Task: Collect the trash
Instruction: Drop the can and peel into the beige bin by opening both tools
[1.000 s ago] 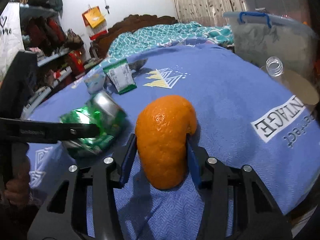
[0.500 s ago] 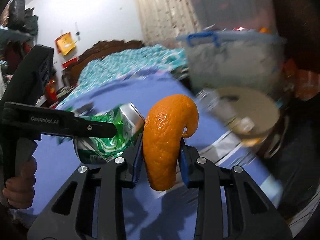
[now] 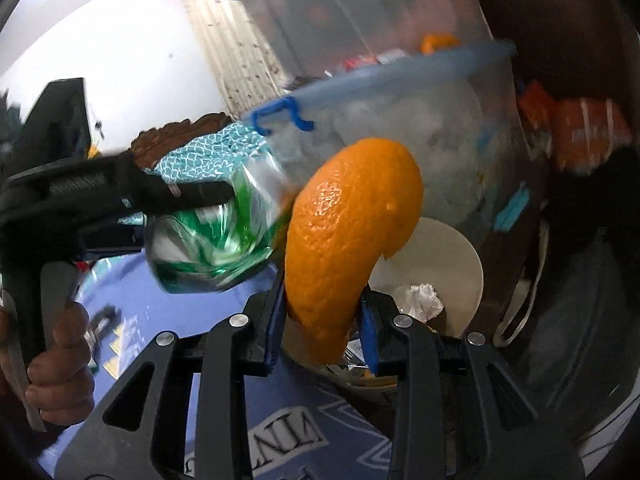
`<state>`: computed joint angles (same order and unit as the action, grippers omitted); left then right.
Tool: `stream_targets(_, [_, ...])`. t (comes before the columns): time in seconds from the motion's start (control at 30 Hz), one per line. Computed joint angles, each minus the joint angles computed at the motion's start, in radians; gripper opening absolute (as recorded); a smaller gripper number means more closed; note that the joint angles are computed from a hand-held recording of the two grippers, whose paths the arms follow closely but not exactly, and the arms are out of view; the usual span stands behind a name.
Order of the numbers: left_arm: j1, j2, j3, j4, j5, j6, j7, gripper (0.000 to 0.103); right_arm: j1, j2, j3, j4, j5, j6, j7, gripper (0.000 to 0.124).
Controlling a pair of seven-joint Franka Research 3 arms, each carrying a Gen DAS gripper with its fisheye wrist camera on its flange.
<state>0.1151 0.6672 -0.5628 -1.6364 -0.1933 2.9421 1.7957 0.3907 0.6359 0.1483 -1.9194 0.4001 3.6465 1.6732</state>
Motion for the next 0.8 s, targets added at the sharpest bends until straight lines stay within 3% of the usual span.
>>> stream_targets(0.07, [-0.073,0.037,0.064,0.090,0.041,-0.063,-0.036,0.051,-0.107,0.024,0.081,0.017,-0.095,-0.033,0.083,0.034])
stream_targets(0.17, [-0.122,0.077,0.102,0.155,0.061,-0.102,-0.051,0.048,-0.162,0.059,0.120,0.059,-0.154,-0.109,0.139,0.034])
stream_targets(0.23, [-0.163,0.093,0.144,0.177,0.089,-0.116,-0.072,0.046,-0.160,0.075,0.116,0.093,-0.152,-0.184,0.151,0.038])
stream_targets(0.3, [-0.199,0.107,0.188,0.189,0.124,-0.129,-0.097,0.048,-0.181,0.084,0.133,0.117,-0.150,-0.243,0.159,0.048])
stream_targets(0.37, [-0.251,0.120,0.255,0.204,0.175,-0.156,-0.151,0.054,-0.147,0.079,0.100,0.112,-0.114,-0.226,0.165,0.077])
stream_targets(0.43, [-0.271,0.130,0.287,0.209,0.212,-0.178,-0.184,0.064,-0.084,0.067,0.041,0.097,-0.067,-0.186,0.164,0.078])
stream_targets(0.63, [-0.194,0.085,0.227,0.113,0.198,-0.135,-0.168,0.066,0.028,0.042,-0.056,0.060,0.037,-0.129,0.131,0.078])
stream_targets(0.73, [-0.148,0.024,0.194,0.015,0.174,-0.083,-0.158,0.067,0.037,0.021,-0.047,0.021,0.072,-0.092,0.130,0.078])
stream_targets(0.8, [-0.077,-0.035,0.136,-0.095,0.140,-0.028,-0.117,0.068,0.031,0.011,-0.025,-0.008,0.075,-0.052,0.137,0.078])
